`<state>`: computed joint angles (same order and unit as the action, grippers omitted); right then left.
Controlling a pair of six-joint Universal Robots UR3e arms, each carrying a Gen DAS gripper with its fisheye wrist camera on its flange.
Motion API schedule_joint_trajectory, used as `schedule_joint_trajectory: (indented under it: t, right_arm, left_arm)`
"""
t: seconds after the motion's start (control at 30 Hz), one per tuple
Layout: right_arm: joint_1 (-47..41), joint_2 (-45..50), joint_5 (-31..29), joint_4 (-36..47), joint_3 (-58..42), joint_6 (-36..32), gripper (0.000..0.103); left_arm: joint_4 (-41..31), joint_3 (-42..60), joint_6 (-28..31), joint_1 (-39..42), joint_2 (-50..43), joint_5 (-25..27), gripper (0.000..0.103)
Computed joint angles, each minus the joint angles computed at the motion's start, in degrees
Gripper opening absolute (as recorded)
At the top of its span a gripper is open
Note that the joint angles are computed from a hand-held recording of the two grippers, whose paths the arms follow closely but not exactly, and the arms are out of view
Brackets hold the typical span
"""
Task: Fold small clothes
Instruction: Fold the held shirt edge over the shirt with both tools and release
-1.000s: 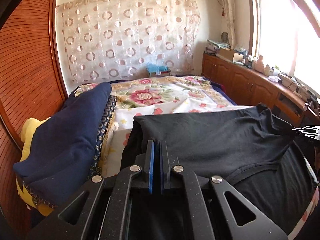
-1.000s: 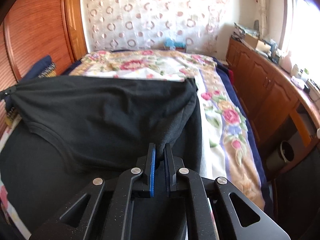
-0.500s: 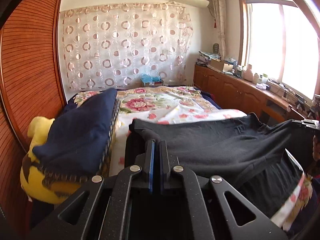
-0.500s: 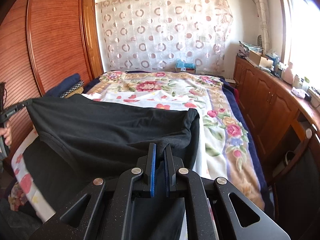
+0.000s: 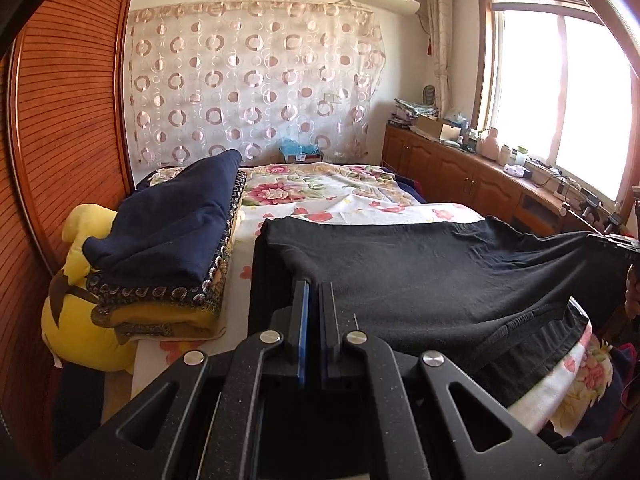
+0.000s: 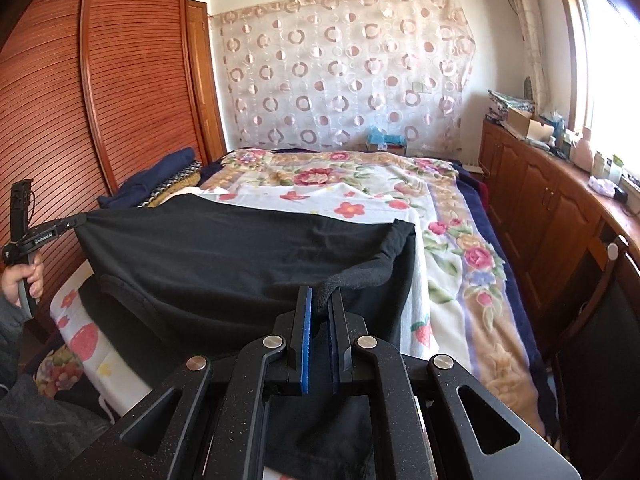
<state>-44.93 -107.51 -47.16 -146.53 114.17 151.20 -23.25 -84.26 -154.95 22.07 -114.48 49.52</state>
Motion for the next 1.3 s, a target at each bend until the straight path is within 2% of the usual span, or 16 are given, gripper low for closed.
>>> schedule_joint_trajectory:
  t: [0.23,0.33,0.53,0.7,1.0,1.17,1.3]
  right_arm:
    - [1.87,0.42,-3.6,-1.16,4.24,-1.49,0.007]
    - [4.01,3.17,-7.44,-4.1,6.05,-0.76,0.007]
    - [9.33,11.53,-14.05,-10.2,4.29,2.07,0.007]
    - [11.03,12.82,-16.15,-11.39,2.93,3.8,0.007]
    - [9.78,8.69,-14.75,-12.63,5.38,4.64,0.011]
    - [9.68,7.82,-12.95,-14.09,6.25,4.81,0.015]
    - [13.04,10.61,-14.94,-18.37,6.38,5.99,0.021]
  left_arm:
    - [0.69,-6.77,3.46,0.86,1.03,2.28,0.005]
    - [-0.22,-8.88,4.49,1.24,0.54,2.97,0.005]
    - [0.83,-10.62,4.21,-0.09,0.27,5.99,0.005]
    - [1.03,-11.21,4.56,-1.52,-0.14,9.16,0.005]
    - [-1.49,-10.25,5.26,-1.13,-0.13,9.73,0.037]
    - [-2.19,-9.01,5.83,-1.36,-1.12,10.59,0.04]
    - [-3.78,-7.74,6.02,-1.38,-2.1,10.85,0.044]
